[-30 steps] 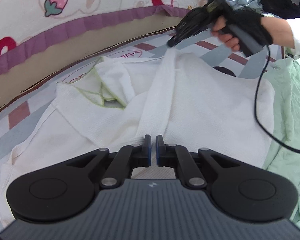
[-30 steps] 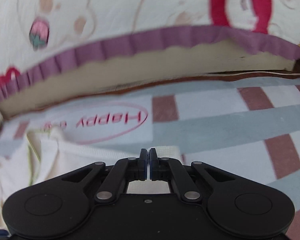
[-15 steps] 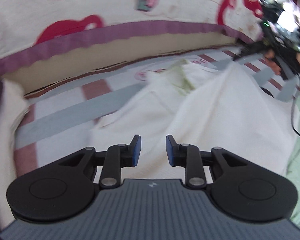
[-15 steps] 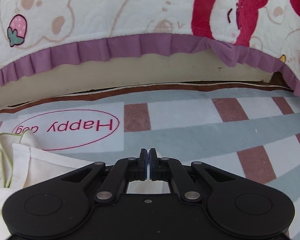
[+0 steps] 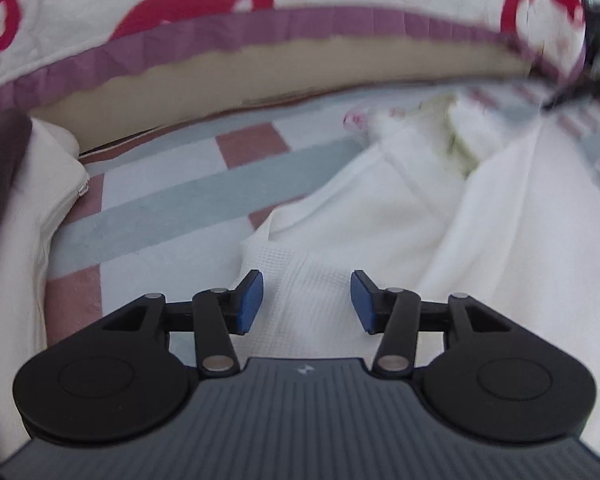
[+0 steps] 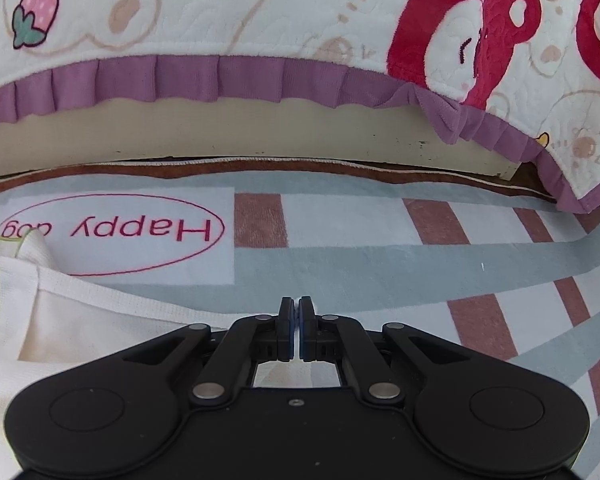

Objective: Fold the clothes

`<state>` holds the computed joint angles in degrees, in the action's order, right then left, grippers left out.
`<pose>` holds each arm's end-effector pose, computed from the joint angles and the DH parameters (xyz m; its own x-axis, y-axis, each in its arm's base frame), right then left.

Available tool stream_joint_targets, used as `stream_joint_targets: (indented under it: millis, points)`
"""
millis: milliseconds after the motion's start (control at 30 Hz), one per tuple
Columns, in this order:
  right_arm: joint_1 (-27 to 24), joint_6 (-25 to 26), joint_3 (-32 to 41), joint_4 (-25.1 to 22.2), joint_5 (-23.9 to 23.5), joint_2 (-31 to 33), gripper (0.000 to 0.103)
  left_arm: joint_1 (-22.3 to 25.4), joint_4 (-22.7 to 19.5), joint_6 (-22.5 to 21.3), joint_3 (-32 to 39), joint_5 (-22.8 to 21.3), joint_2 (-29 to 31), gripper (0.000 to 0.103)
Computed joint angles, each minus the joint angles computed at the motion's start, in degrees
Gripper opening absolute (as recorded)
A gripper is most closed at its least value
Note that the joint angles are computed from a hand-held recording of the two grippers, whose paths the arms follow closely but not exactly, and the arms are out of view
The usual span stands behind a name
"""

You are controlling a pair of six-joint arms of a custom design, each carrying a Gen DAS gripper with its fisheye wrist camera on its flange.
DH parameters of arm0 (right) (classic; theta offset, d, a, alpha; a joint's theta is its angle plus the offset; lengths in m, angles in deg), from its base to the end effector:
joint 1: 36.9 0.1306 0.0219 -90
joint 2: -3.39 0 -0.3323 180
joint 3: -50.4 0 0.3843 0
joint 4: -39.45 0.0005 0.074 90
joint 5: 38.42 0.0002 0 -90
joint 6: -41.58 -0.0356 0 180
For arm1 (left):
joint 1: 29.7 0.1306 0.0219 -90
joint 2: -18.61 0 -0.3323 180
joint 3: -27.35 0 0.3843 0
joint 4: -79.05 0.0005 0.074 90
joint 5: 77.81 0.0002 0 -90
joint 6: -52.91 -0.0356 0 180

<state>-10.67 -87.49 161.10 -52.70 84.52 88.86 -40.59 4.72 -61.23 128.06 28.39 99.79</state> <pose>0.3531 0.1518 0.5300 -0.7540 0.2182 -0.6196 0.3806 0.9139 -0.1413 0.3862 -0.0849 0.4989 -0.5935 0.5141 -0.6193 0.6378 0.7697 0.0277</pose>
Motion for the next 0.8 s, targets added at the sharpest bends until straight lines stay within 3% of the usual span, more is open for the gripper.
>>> stream_joint_targets:
  millis: [33, 67, 133, 200, 233, 300, 333, 400, 533, 633, 700, 733, 800]
  points:
    - [-0.04, -0.46, 0.08, -0.04, -0.09, -0.06, 0.003, 0.05, 0.18, -0.04, -0.12, -0.02, 0.21, 0.011]
    - [-0.17, -1.17, 0.09, 0.07, -0.27, -0.25, 0.002, 0.41, 0.59, 0.2, -0.2, 0.74, 0.32, 0.004]
    - [-0.56, -3.54, -0.75, 1.42, -0.78, -1.39, 0.002, 3.22, 3.39, 5.23, -0.2, 4.68, -0.79, 0.003]
    - [-1.45, -6.37, -2.34, 3.52, -2.4, -2.97, 0.002, 8.16, 7.99, 18.37, -0.94, 10.77, -1.77, 0.003]
    - [-1.89, -7.08, -3.39, 4.77, -3.29, -3.76, 0.002, 10.37, 9.66, 27.39, -1.72, 12.68, -1.76, 0.003]
    - [-2.13, -7.38, -5.23, 6.89, -3.91, -4.86, 0.002, 13.28, 9.42, 38.43, -3.18, 16.88, -0.86, 0.003]
    - [-1.91, -7.09, -5.93, 8.01, -3.68, -5.12, 0.002, 13.6, 8.88, 39.76, -3.89, 16.94, -0.66, 0.003]
    - [-1.46, -6.58, -7.18, 10.18, -3.24, -5.52, 0.002, 12.26, 6.83, 36.93, -4.51, 12.38, -0.79, 0.003]
    - [0.2, -6.24, -6.76, 13.78, 0.03, -5.07, 0.002, 9.89, 12.58, 32.55, -6.84, 5.99, -4.27, 0.003]
    - [1.0, -5.06, -5.46, 16.02, 2.98, -4.35, 0.003, 8.93, 15.28, 32.67, -7.17, 3.8, -5.17, 0.003]
    - [1.27, -3.84, -4.41, 16.83, 4.53, -3.54, 0.004, 8.48, 12.88, 34.45, -5.91, 1.15, -3.48, 0.004]
    - [0.91, -2.99, -3.27, 14.98, 4.58, -2.34, 0.004, 8.28, 11.42, 35.47, -5.15, -0.18, -2.48, 0.005]
    - [0.3, -3.89, -2.66, 11.84, 3.35, -1.66, 0.011, 7.65, 8.64, 33.22, -4.75, -5.08, -1.59, 0.005]
